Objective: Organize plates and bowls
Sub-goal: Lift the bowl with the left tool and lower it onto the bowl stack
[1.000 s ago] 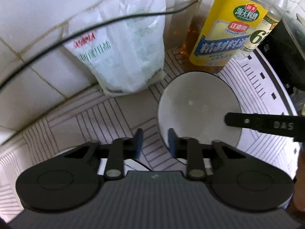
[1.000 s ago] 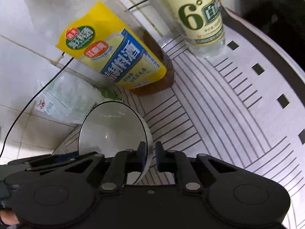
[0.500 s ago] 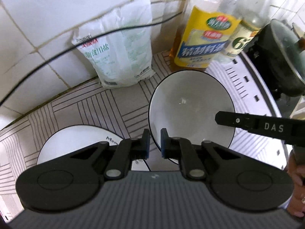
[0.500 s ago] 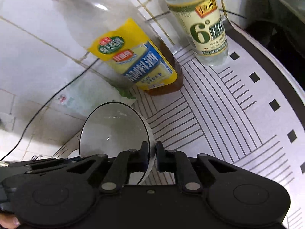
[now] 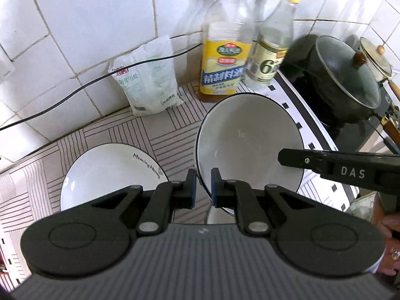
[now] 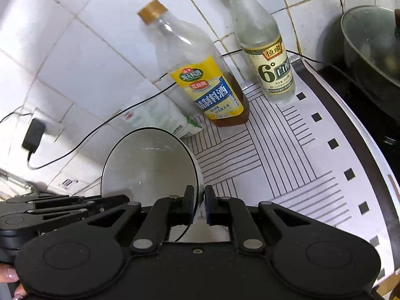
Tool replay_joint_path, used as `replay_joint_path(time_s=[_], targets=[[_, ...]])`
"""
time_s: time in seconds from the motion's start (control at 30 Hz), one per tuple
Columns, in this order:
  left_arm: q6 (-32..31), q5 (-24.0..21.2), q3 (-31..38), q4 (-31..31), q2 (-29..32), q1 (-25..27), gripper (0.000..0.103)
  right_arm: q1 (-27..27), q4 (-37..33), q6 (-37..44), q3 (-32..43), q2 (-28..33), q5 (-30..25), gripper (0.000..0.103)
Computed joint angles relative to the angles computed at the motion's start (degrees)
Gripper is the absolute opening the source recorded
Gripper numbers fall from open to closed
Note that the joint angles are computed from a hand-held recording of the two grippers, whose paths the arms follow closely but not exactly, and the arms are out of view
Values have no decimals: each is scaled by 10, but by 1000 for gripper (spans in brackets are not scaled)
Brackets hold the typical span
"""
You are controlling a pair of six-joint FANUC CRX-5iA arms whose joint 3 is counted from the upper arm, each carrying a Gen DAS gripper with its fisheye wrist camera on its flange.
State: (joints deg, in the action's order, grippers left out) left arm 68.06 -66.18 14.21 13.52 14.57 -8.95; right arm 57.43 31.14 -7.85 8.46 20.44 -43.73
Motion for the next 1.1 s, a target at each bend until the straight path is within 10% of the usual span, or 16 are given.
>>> replay_joint_path(time_s=[1.1], targets=[[110,-55,-94,-54,-33,-23,13,85,89,209,19,60,-157,11]])
